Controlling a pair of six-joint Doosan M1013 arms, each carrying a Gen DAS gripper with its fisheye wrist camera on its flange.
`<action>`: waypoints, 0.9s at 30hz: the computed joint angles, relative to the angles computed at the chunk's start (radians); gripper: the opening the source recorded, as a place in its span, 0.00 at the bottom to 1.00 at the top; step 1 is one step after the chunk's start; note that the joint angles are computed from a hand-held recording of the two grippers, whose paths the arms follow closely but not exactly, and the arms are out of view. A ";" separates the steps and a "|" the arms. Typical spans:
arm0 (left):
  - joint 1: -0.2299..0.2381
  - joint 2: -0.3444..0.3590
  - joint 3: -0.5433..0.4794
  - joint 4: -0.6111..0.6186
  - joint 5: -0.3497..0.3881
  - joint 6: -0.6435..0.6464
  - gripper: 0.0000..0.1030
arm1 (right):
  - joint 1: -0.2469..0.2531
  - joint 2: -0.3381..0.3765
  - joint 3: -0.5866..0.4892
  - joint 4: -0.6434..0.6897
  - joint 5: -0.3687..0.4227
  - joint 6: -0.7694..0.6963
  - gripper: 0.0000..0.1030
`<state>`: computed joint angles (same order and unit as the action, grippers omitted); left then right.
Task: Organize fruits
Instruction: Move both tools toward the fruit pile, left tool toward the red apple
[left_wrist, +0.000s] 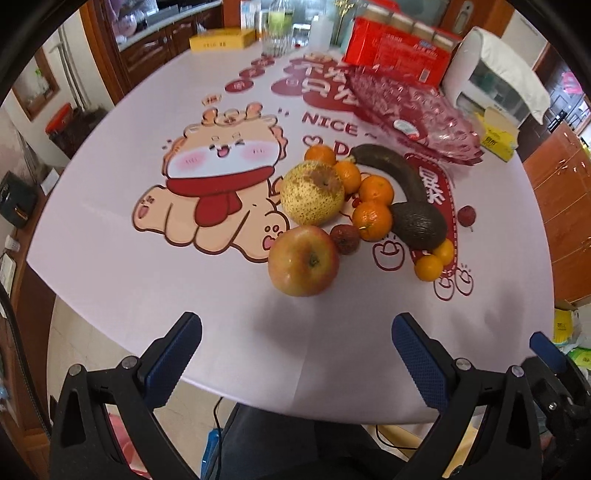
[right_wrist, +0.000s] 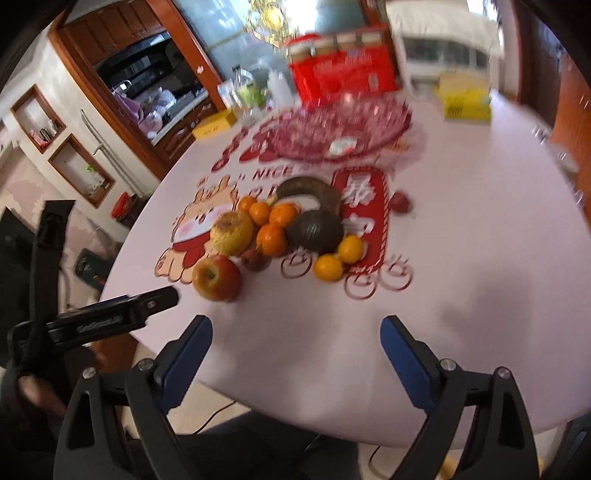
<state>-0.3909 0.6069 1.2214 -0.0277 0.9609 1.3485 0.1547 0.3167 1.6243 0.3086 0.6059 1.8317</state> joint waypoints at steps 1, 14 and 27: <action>0.000 0.011 -0.012 0.001 0.013 -0.001 0.99 | -0.012 0.009 -0.005 0.063 0.007 -0.041 0.90; 0.004 0.167 -0.204 -0.007 0.197 0.029 0.98 | -0.058 0.169 -0.154 0.053 0.189 0.040 0.85; 0.010 0.269 -0.352 -0.035 0.338 0.071 0.75 | -0.046 0.257 -0.242 -0.010 0.290 0.144 0.61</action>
